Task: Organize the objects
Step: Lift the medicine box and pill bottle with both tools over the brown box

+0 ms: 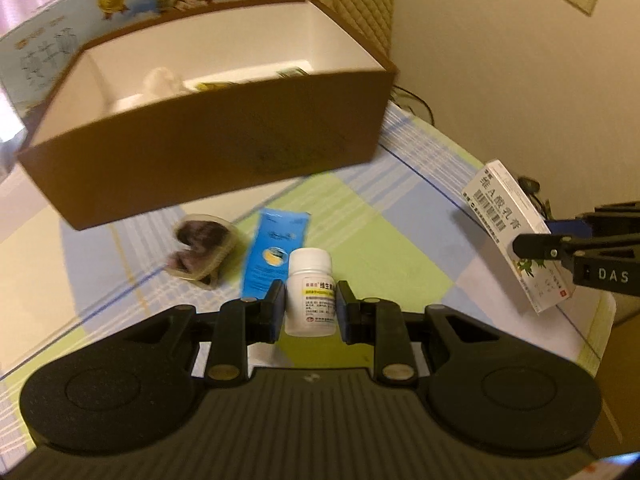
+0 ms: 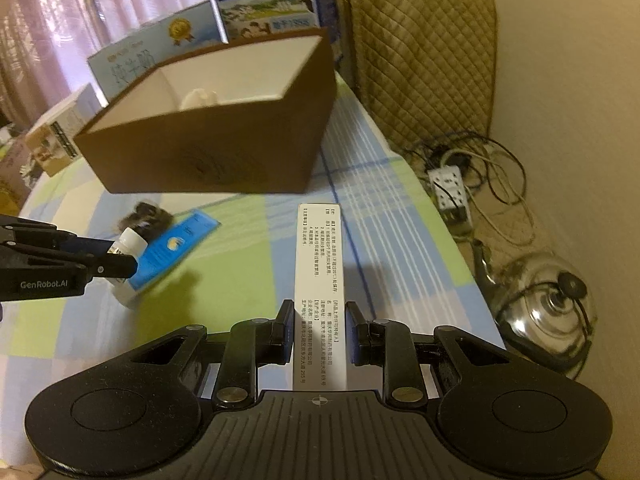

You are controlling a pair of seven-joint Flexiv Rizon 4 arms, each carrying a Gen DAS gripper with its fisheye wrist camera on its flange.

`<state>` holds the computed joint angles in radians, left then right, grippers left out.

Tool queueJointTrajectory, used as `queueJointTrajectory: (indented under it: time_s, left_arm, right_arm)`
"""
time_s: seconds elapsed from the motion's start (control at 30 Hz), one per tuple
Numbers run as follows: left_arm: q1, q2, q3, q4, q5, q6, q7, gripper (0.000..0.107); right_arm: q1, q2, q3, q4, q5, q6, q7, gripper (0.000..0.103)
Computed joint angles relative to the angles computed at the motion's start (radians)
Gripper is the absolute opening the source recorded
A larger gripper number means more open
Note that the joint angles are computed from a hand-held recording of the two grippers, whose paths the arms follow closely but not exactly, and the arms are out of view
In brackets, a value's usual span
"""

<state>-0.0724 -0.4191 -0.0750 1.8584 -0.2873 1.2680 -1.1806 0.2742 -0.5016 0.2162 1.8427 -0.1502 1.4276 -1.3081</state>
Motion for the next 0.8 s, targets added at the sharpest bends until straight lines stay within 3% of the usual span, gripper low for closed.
queueJointTrajectory:
  time_s: [0.27,0.4,0.8]
  left_arm:
    - [0.008,0.021,0.06,-0.029,0.033,0.039,-0.082,0.022]
    - [0.016,0.018,0.089,-0.063,0.064,0.052,-0.126,0.022]
    - [0.041,-0.042,0.138,-0.207,0.144,0.076,-0.211,0.022]
  right_arm:
    - [-0.085,-0.062,0.17,-0.17,0.093,-0.064,-0.194,0.022]
    - [-0.087,-0.103,0.211,-0.275,0.142,-0.092,-0.289,0.022]
    - [0.004,-0.263,0.175,-0.62,0.187,-0.158,-0.444,0.022]
